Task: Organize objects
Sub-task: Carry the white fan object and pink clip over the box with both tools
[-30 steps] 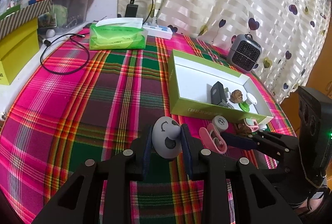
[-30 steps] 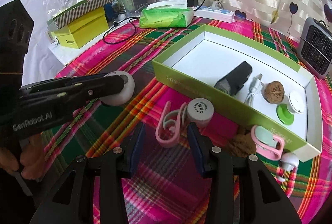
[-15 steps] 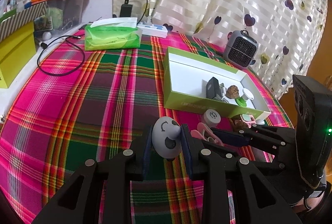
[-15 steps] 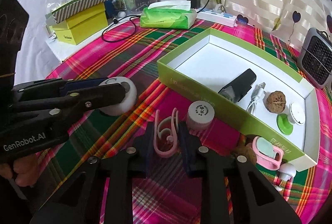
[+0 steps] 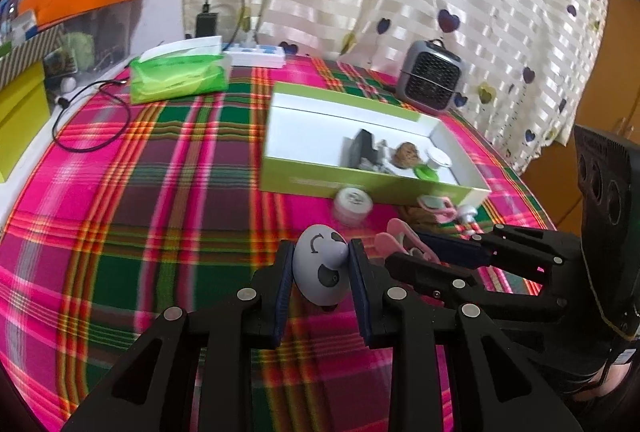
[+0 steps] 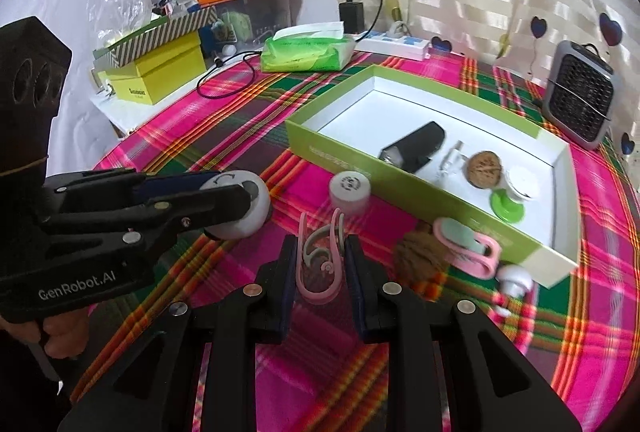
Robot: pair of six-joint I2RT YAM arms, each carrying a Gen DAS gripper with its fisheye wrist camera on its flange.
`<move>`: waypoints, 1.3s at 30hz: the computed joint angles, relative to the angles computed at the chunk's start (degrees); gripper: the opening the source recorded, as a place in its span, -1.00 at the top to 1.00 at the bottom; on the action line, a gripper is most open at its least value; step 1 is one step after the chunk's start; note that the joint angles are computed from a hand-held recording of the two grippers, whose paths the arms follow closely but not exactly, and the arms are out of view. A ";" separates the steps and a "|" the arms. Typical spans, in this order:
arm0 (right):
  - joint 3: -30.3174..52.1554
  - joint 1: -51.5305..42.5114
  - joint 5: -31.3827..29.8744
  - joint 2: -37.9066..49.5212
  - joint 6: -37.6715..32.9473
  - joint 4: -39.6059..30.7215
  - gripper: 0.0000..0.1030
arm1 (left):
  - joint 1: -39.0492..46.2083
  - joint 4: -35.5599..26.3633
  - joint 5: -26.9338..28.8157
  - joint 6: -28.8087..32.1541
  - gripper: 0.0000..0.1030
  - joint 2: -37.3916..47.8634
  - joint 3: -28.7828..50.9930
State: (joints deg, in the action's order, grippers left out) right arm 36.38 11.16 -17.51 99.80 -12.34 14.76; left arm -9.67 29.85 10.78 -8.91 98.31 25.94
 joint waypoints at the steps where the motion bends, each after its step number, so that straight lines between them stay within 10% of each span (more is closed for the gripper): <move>1: -0.36 -0.55 -0.36 -0.42 -0.20 0.06 0.53 | -0.77 -0.17 -0.44 -0.15 0.51 -0.31 -0.06; 39: -6.11 -10.46 -5.03 -9.49 -1.70 1.85 0.53 | -13.01 -5.18 -8.90 0.51 0.51 -2.54 5.86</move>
